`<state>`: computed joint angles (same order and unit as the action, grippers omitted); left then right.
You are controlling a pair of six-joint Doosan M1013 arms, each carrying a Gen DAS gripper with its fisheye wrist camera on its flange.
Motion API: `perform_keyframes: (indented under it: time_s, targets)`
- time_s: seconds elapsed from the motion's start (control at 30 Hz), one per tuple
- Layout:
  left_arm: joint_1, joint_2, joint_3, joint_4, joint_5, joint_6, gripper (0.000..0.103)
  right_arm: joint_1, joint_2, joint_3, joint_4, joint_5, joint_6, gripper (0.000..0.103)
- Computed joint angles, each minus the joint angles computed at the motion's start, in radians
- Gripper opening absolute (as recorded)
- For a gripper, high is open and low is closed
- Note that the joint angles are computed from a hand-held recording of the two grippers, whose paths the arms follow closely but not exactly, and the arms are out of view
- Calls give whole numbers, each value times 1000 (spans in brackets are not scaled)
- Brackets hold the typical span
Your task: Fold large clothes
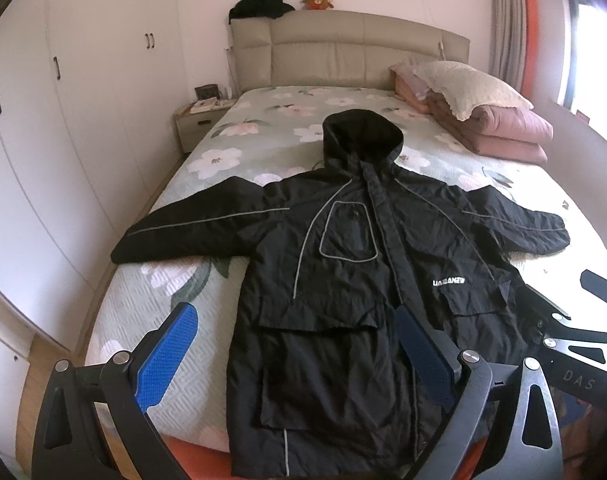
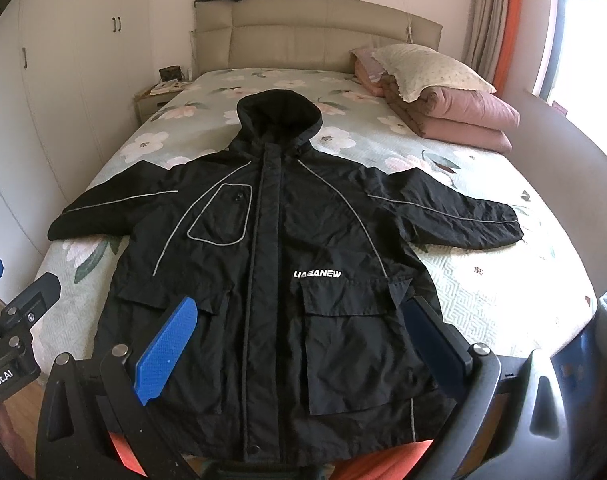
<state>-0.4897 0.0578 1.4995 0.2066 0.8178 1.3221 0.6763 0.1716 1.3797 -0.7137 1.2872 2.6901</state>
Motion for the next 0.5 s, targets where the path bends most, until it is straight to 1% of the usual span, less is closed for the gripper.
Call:
perform_keyframes:
  time_s: [0.13, 0.23, 0.3, 0.37, 0.43, 0.5]
  targets:
    - [-8, 14, -1, -2, -1, -1, 99, -9, -7, 21, -19, -12, 11, 103]
    - [-18, 37, -13, -18, -1, 13, 99, -30, -26, 60, -41, -37, 45, 103]
    - [-31, 59, -22, -23, -6, 21, 99, -65, -60, 112, -33, -100, 89, 103]
    - [-47, 84, -42, -19, 0, 26, 99, -117, -110, 181, -7, -202, 133, 103]
    - [-69, 124, -75, -25, 2, 46, 99, -160, -137, 219, 10, -234, 153, 103]
    - [-90, 167, -117, -52, 9, 84, 99, -226, -171, 268, 32, -263, 163, 103]
